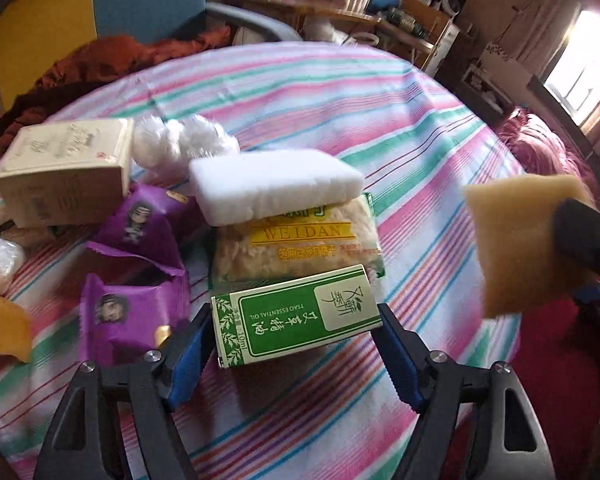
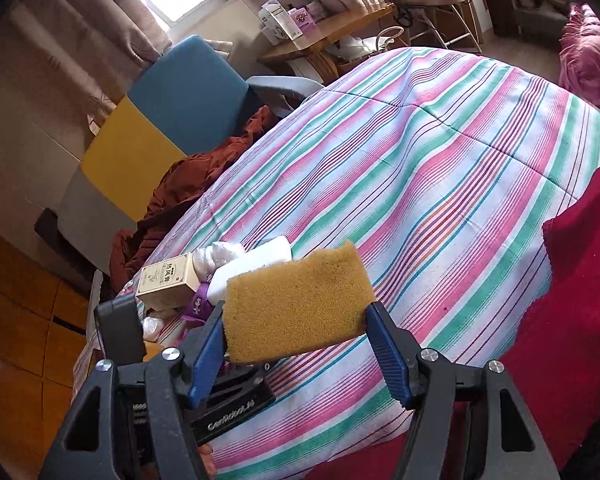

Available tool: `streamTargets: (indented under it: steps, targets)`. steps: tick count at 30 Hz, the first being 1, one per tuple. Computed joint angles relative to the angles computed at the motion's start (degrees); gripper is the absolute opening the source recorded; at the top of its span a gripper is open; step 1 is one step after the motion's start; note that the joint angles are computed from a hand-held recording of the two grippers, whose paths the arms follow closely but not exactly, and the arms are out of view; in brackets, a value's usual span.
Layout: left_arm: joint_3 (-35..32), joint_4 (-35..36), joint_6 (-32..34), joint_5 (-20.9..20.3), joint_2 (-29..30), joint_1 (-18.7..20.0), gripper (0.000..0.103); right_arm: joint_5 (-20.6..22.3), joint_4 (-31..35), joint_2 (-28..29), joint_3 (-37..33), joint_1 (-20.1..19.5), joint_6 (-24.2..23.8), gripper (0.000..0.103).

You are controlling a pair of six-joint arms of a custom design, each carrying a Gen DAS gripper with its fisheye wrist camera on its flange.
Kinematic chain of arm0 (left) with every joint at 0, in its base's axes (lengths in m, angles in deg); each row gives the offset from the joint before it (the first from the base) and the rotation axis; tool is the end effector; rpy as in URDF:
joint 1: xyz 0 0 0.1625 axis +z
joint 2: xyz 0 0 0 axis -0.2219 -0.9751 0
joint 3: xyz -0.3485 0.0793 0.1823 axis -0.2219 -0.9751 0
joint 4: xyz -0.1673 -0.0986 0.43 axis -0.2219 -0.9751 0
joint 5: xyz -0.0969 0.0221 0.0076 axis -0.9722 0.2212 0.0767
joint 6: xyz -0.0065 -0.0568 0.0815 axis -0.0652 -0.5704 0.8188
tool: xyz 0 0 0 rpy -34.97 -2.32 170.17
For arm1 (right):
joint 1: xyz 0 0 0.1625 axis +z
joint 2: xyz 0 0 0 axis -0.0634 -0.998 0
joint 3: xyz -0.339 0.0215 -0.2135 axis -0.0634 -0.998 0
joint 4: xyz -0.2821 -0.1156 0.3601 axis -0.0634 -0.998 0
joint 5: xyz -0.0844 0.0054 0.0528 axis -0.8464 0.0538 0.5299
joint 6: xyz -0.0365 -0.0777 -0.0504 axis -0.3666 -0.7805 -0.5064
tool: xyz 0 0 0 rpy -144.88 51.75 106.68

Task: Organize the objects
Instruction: 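Grasp the green essential-oil box with the left tool while the right tool holds the sponge, then place the green box in the gold tray with the left tool while the right tool drops the sponge there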

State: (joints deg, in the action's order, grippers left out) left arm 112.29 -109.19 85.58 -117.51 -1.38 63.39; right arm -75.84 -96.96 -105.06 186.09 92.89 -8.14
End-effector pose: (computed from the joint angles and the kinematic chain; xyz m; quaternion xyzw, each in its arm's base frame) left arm -0.3745 -0.7380 -0.0155 0.3159 0.9178 -0.1036 0.2169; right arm 0.0867 -0.6526 0.3436 -0.1270 -0.8907 0.4053 0.1621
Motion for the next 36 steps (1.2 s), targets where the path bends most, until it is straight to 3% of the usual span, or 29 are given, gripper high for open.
streamTargets:
  steps: [4, 10, 20, 36]
  targets:
    - [7.8, -6.3, 4.7, -0.1, -5.4, -1.0, 0.078, 0.2, 1.6, 0.4, -0.7, 0.0, -0.4, 0.068]
    - [18.0, -9.6, 2.9, 2.6, -14.7, -1.5, 0.079, -1.5, 4.0, 1.4, -1.9, 0.9, -2.8, 0.068]
    - [30.2, -16.4, -2.1, 13.3, -28.7, -1.1, 0.079, -7.9, 7.2, 6.5, -4.9, 6.2, -13.3, 0.070]
    - [42.0, -23.5, -8.6, 22.9, -45.8, 2.3, 0.079, 1.3, 14.1, 20.0, -13.5, 16.6, -19.8, 0.070]
